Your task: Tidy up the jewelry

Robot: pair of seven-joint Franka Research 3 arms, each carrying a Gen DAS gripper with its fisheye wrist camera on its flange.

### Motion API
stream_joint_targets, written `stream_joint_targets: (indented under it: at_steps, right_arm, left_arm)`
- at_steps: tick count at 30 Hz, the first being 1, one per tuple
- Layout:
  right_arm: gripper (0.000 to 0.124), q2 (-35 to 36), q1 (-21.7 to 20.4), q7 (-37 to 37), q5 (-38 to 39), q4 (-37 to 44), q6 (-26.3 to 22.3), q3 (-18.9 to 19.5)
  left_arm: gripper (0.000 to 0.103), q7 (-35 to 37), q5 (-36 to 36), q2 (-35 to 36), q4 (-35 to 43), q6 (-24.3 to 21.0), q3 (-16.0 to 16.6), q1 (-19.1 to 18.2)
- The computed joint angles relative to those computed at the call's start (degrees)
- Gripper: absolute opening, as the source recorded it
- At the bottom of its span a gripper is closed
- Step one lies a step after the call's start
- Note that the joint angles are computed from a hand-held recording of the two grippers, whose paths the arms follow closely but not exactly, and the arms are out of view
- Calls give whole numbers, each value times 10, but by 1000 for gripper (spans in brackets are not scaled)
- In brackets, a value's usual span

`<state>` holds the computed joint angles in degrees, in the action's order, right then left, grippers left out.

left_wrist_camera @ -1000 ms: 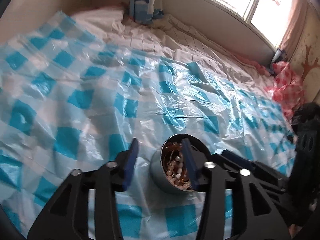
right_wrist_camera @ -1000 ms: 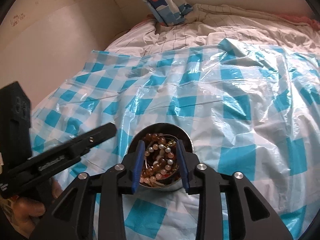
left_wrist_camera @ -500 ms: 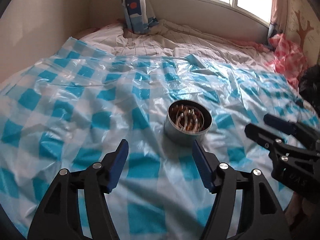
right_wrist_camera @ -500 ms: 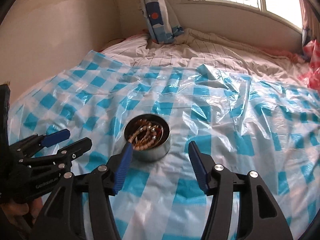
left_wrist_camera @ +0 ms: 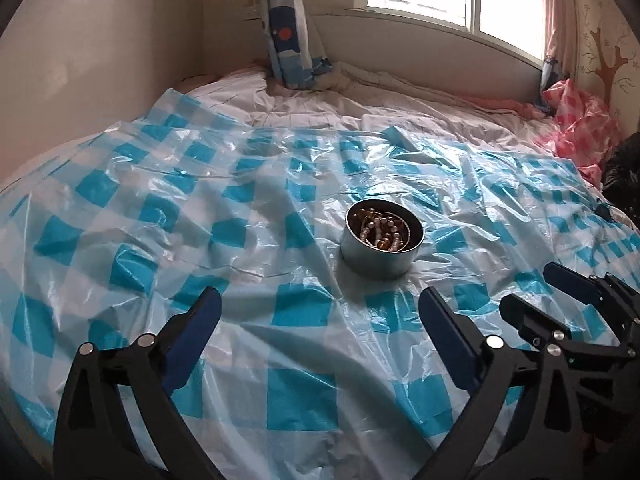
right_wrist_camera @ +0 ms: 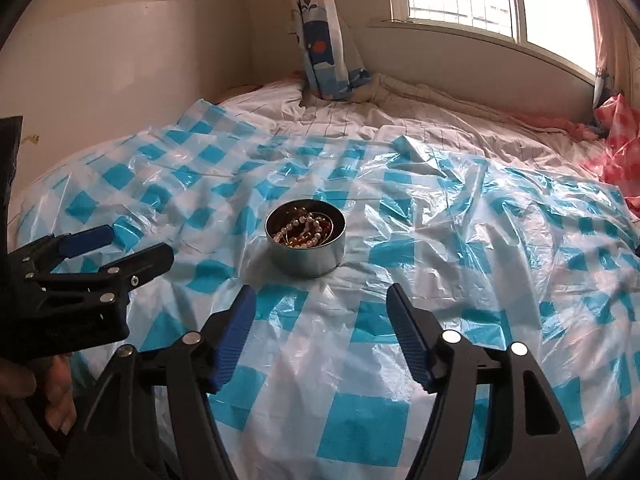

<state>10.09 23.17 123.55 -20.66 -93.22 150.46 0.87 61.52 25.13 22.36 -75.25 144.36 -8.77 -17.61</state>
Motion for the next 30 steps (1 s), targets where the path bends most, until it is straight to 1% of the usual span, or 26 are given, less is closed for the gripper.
stream_joint_targets:
  at_steps: [1,3,6,9,16,30]
  right_arm:
    - [67,2,0,-4,0,3,-3,1]
    - [74,4,2,-9,-1,6,-7,1]
    - [75,3,1,-8,4,1,2,1]
    - [76,1,-1,0,10,-5,11,-1]
    - [78,-8,-9,13,21,-19,19,-2]
    - [84,-9,-18,17,44,-23,18,0]
  left_arm:
    - [95,2,5,2,4,-6,1,-3]
    - [95,0,15,7,14,-20,4,-10]
    - [95,0,28,8,15,-25,7,-17]
    - [95,-12,48,2,8,-20,12,-23]
    - [95,-12,33,8,19,-38,7,-16]
    - [95,-14,28,15,30,-52,7,-16]
